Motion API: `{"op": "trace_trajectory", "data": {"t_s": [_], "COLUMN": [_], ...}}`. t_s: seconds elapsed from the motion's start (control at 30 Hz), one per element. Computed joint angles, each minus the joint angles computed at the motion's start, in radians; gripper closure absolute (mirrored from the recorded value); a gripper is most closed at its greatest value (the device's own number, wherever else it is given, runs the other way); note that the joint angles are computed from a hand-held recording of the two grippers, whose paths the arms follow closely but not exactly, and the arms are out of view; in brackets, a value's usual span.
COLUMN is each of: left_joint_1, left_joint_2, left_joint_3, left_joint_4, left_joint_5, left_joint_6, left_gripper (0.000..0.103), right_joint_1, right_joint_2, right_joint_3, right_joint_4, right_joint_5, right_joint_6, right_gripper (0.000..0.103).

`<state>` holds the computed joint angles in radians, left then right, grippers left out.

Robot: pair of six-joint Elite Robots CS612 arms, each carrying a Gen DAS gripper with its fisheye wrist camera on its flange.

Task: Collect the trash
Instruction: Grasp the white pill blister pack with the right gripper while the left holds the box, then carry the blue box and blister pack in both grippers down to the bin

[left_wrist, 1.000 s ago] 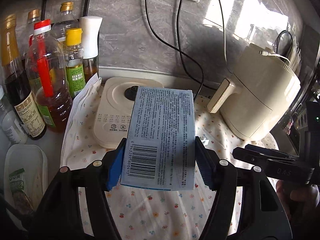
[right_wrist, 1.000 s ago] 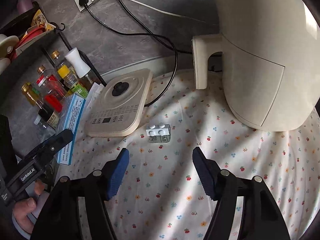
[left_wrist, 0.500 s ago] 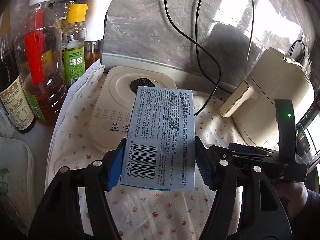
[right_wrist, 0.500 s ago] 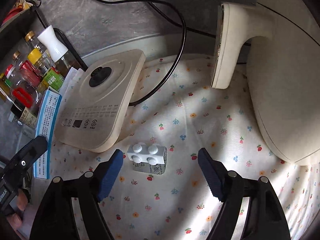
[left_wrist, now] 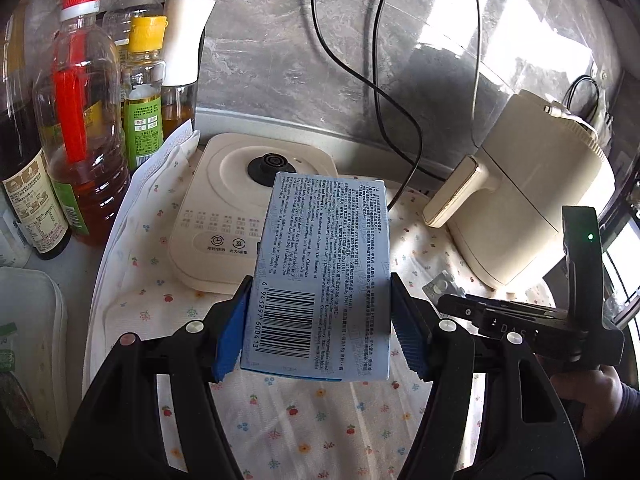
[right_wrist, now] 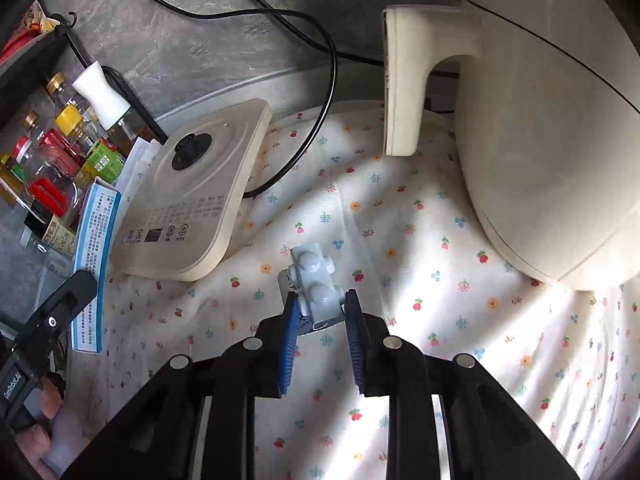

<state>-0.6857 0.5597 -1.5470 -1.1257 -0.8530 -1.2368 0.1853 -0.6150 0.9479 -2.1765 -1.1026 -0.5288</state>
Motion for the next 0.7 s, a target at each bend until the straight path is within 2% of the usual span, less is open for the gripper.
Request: {"op": "trace_trajectory", "data": {"t_s": [0.17, 0.37, 0.7], "left_joint_1": [-0.026, -0.056, -0.085], "left_joint_2": [-0.005, -0.006, -0.033], "left_joint_3": [-0.007, -0.007, 0.080], "left_joint_4": [-0.003, -0.019, -0.104], "left_joint_5": [0.027, 0.038, -0.025], "left_joint_6": [0.012, 0.024, 0.078], "left_gripper": [0.038, 0.038, 0.038], "right_joint_1": [-0.026, -0.068, -0.138], "right_joint_2": [-0.044, -0.104, -0.162], "right_joint_3": [0.076, 0.171, 0.276], "right_joint_4": [-0.058, -0.111, -0.158], "right_joint_5": [0.015, 0.077, 0.083], "right_joint_6": [0.013, 0.050, 0.066], "right_gripper": [0.080, 0.080, 0.080]}}
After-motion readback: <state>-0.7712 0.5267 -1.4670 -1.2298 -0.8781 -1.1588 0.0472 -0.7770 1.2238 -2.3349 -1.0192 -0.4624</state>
